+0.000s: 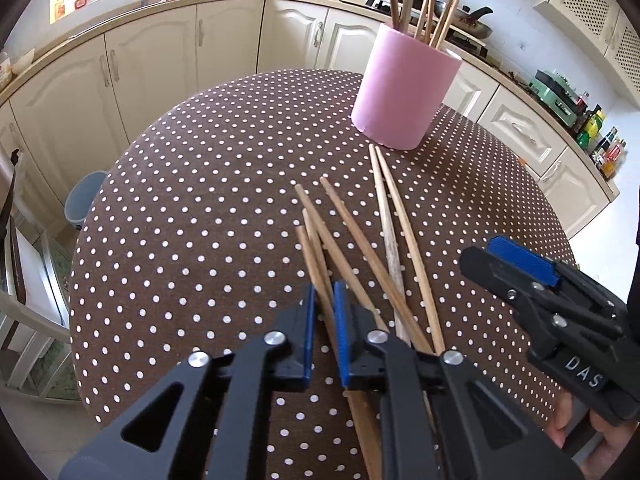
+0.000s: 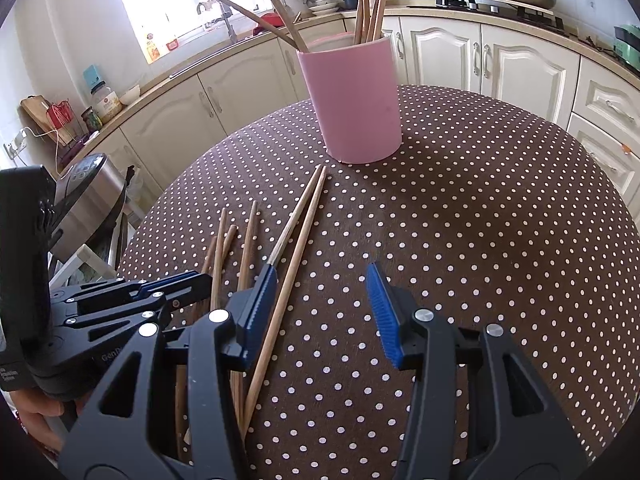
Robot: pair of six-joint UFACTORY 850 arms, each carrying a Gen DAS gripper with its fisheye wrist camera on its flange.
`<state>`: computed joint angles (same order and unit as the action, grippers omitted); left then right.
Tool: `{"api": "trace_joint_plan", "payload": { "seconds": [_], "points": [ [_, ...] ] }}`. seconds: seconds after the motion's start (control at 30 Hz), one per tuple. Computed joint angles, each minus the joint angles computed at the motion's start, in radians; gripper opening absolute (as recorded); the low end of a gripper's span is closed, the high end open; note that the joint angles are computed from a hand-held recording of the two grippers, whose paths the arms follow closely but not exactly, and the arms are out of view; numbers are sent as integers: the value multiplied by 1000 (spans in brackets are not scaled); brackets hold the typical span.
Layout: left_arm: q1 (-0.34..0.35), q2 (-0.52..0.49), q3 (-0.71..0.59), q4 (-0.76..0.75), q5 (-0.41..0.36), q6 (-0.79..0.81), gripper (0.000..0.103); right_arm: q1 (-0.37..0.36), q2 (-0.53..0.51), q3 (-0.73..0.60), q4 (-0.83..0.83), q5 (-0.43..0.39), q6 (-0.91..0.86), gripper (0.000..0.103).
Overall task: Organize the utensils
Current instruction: 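Close the left gripper on a loose chopstick while the right gripper grasps another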
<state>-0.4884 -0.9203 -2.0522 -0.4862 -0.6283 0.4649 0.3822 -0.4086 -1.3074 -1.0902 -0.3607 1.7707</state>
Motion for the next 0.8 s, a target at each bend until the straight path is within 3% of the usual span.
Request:
{"api": "trace_joint_plan", "payload": {
  "seconds": [0.4, 0.53, 0.67, 0.8],
  "points": [
    [23, 16, 17, -69, -4, 43, 6, 7, -31, -49, 128, 12, -166, 47],
    [36, 23, 22, -87, -1, 54, 6, 15, -74, -121, 259, -8, -358, 47],
    [42, 13, 1, -63, -6, 30, 6, 20, -143, -226, 407, -55, -575, 34],
    [44, -2, -19, -21, -15, -8, 6, 25, -203, -316, 471, -123, -705, 32]
  ]
}}
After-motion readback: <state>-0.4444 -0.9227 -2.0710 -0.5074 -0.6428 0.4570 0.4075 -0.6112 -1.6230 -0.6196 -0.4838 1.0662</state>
